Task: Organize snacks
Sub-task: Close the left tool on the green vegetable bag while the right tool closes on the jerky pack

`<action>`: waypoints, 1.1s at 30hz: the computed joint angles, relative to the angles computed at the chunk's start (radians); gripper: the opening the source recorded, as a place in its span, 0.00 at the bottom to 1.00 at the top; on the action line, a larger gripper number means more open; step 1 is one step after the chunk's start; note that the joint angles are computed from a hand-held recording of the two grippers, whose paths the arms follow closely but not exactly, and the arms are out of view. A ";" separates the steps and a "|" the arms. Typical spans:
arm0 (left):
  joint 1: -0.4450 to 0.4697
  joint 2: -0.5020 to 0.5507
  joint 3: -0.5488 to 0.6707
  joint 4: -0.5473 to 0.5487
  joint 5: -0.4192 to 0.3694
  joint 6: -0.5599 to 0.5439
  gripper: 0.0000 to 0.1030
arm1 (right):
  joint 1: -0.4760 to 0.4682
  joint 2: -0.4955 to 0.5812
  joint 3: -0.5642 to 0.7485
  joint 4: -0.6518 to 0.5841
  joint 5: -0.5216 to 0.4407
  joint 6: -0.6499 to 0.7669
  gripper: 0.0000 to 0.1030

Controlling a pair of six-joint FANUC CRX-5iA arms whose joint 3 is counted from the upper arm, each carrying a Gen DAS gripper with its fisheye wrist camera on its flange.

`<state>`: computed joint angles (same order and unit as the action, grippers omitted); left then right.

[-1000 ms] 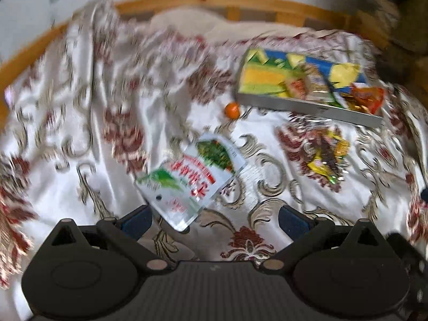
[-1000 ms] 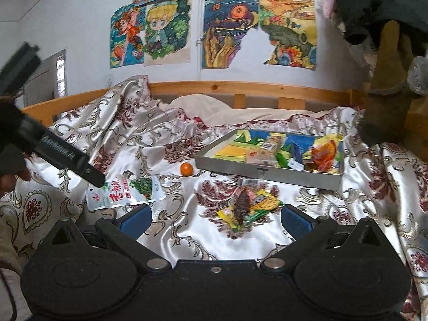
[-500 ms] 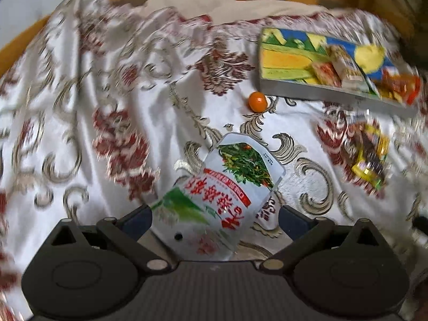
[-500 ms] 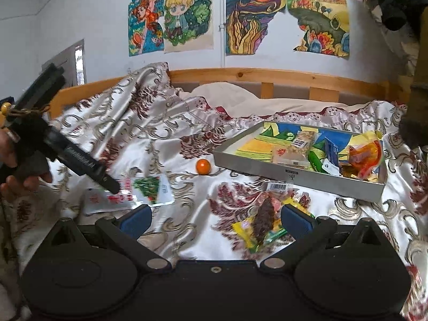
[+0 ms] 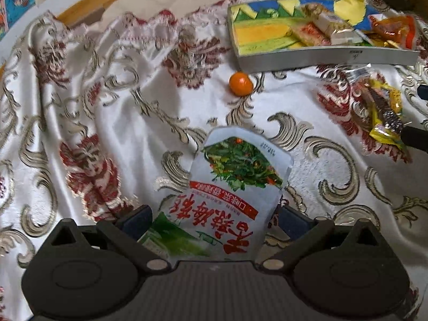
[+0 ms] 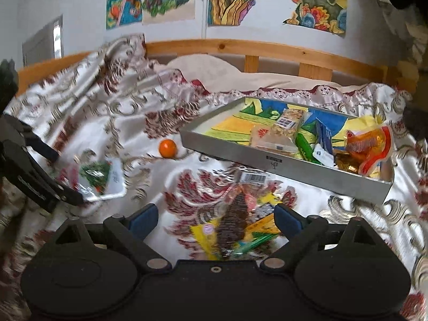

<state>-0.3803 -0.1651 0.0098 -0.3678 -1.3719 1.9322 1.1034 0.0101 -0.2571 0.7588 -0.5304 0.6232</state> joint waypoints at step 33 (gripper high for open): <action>0.004 -0.014 -0.067 0.131 0.157 -0.077 0.78 | 0.030 0.087 0.143 -0.293 -0.069 0.325 0.51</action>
